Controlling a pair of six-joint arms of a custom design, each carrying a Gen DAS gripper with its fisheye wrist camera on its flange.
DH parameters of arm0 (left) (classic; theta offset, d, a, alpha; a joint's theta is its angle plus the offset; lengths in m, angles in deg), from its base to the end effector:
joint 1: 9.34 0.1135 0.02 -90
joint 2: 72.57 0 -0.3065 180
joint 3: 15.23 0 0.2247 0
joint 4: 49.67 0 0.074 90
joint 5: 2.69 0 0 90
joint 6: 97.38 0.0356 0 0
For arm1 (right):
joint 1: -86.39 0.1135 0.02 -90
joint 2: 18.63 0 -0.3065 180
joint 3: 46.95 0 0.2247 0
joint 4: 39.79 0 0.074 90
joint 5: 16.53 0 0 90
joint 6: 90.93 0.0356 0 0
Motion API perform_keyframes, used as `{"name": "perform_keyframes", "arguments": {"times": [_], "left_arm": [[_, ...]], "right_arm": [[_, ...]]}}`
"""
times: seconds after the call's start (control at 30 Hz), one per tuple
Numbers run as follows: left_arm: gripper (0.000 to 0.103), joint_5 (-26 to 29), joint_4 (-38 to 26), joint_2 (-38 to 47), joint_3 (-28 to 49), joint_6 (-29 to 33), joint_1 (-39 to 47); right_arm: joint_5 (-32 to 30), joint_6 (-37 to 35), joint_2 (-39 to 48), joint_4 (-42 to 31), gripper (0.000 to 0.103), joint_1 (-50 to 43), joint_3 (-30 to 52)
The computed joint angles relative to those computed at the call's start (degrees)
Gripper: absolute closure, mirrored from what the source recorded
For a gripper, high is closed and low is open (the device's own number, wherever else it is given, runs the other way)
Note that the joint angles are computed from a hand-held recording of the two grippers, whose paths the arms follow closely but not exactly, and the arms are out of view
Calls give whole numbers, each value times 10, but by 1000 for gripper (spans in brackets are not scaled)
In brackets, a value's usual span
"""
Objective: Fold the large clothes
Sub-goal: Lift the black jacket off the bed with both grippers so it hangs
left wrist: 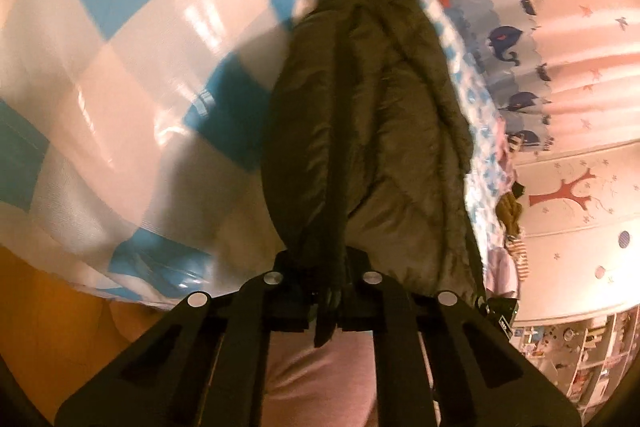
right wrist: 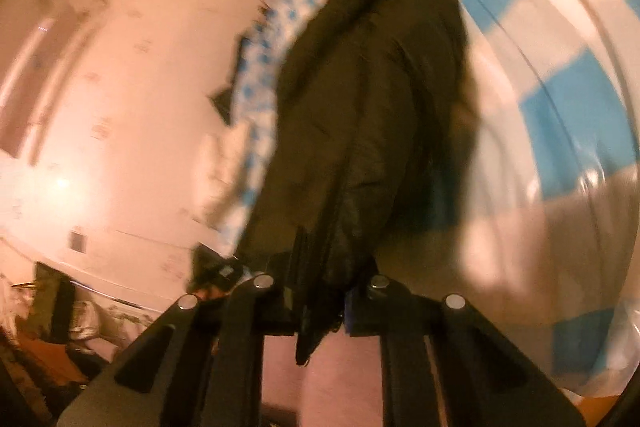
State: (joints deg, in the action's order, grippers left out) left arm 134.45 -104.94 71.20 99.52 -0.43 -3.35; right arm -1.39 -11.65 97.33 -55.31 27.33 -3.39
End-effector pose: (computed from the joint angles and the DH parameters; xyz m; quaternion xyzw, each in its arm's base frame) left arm 0.4736 0.0235 0.0879 0.0276 0.9152 -0.3917 0.0904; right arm 0.1452 -0.1754 0.0916 0.3150 0.7289 0.4902 0.3594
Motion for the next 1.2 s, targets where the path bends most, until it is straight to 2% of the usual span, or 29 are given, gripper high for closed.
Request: {"name": "perform_keyframes", "arguments": {"times": [0.07, 0.1, 0.13, 0.2, 0.23, 0.27, 0.3, 0.37, 0.4, 0.47, 0.5, 0.53, 0.57, 0.6, 0.63, 0.7, 0.8, 0.93, 1.0, 1.2], "left_arm": [[96, 14, -15, -21, -6, 13, 1], [97, 23, -26, -33, -9, 23, 1], [97, 26, -33, -44, -13, 31, 1], [97, 39, -63, -74, -29, 63, 3], [97, 47, -82, -88, -38, 82, 7], [97, 54, -103, -99, -46, 103, 13], [97, 59, -123, -108, -53, 124, 19], [96, 59, -165, -126, -73, 176, 37], [96, 54, -185, -127, -79, 203, 45], [93, 28, -232, -112, -82, 269, 58], [86, 8, -241, -100, -84, 289, 61], [80, -9, -245, -85, -84, 297, 65], [70, -22, -244, -66, -83, 296, 70], [63, -25, -238, -52, -82, 293, 77], [62, -20, -238, -39, -76, 292, 84], [52, 18, -257, -4, -46, 299, 106], [39, 38, -279, 27, -13, 310, 125], [33, 64, -299, 58, 9, 318, 129], [27, 66, -274, 54, -11, 308, 120], [26, 59, -221, 67, -37, 264, 86]], "right_arm": [[-32, -50, -20, -75, 88, -25, 18], [-47, -109, -27, -154, 88, -40, 37], [-55, -180, -25, -241, 88, -51, 60], [-56, -435, 4, -512, 88, -86, 122], [-53, -495, 6, -572, 88, -94, 128], [-37, -605, 20, -671, 88, -115, 139], [-18, -674, 24, -728, 88, -137, 139], [31, -762, 35, -795, 88, -182, 134], [70, -791, 43, -812, 88, -211, 132], [130, -789, 48, -792, 86, -244, 119], [148, -773, 51, -771, 85, -248, 112], [176, -742, 61, -733, 76, -259, 108], [193, -725, 81, -707, 53, -268, 107], [207, -710, 109, -689, 42, -277, 111], [216, -697, 125, -678, 33, -285, 116], [230, -683, 175, -675, 33, -304, 139], [227, -682, 220, -685, 33, -309, 168], [224, -661, 243, -663, 30, -280, 176], [215, -658, 252, -659, 29, -261, 179], [203, -643, 256, -645, 25, -221, 182]]}}
